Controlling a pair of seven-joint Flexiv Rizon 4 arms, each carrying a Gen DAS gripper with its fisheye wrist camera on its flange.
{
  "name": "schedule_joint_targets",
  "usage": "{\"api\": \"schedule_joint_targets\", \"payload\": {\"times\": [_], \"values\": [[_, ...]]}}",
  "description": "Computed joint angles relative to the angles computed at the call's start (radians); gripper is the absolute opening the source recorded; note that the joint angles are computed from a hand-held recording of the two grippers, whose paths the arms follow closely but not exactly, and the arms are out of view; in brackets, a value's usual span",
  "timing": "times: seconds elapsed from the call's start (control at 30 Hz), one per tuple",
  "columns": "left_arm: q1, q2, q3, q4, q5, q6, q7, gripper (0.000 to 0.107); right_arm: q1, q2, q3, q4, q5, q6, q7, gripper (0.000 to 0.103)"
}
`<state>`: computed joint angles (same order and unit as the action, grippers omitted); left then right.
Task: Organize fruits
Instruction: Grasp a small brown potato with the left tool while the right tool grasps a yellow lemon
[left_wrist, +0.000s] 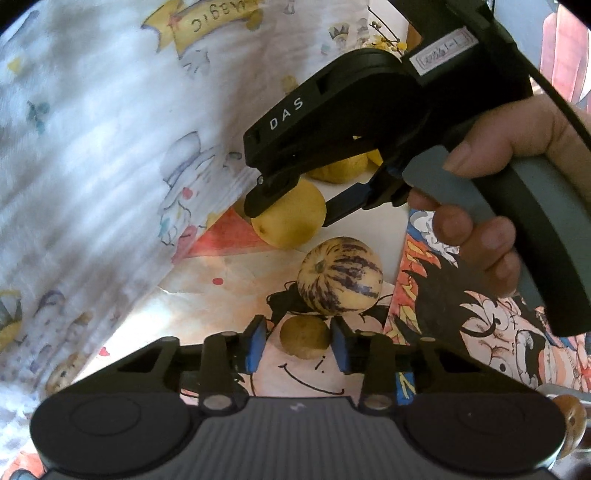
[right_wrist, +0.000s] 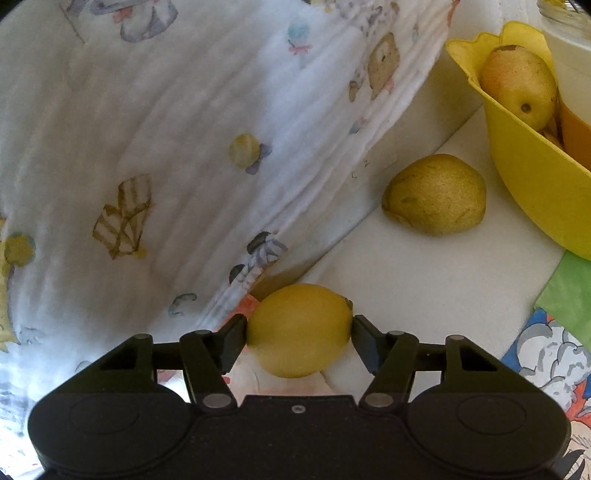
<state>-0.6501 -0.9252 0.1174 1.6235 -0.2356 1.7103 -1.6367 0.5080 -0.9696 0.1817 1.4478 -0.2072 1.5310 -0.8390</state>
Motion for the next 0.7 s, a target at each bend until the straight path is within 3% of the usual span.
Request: {"api": "schedule_joint_targets", "payload": {"times": [0.07, 0.4, 0.7], "values": [[-0.009, 0.001, 0.012, 0.002, -0.006, -0.002, -0.009, 0.032, 0.005, -0.005, -0.006, -0.002, 0.003, 0.014, 0.004, 0.064], [-0.001, 0.029, 0.002, 0.032, -0.03, -0.02, -0.071, 0.032, -0.001, -0.021, -0.005, 0.033, 0.01, 0.122, 0.011, 0.063], [-0.001, 0.064, 0.011, 0.072, -0.027, -0.042, -0.139, 0.032, -0.094, -0.008, 0.116, 0.114, 0.023, 0.205, 0.028, 0.062]]}}
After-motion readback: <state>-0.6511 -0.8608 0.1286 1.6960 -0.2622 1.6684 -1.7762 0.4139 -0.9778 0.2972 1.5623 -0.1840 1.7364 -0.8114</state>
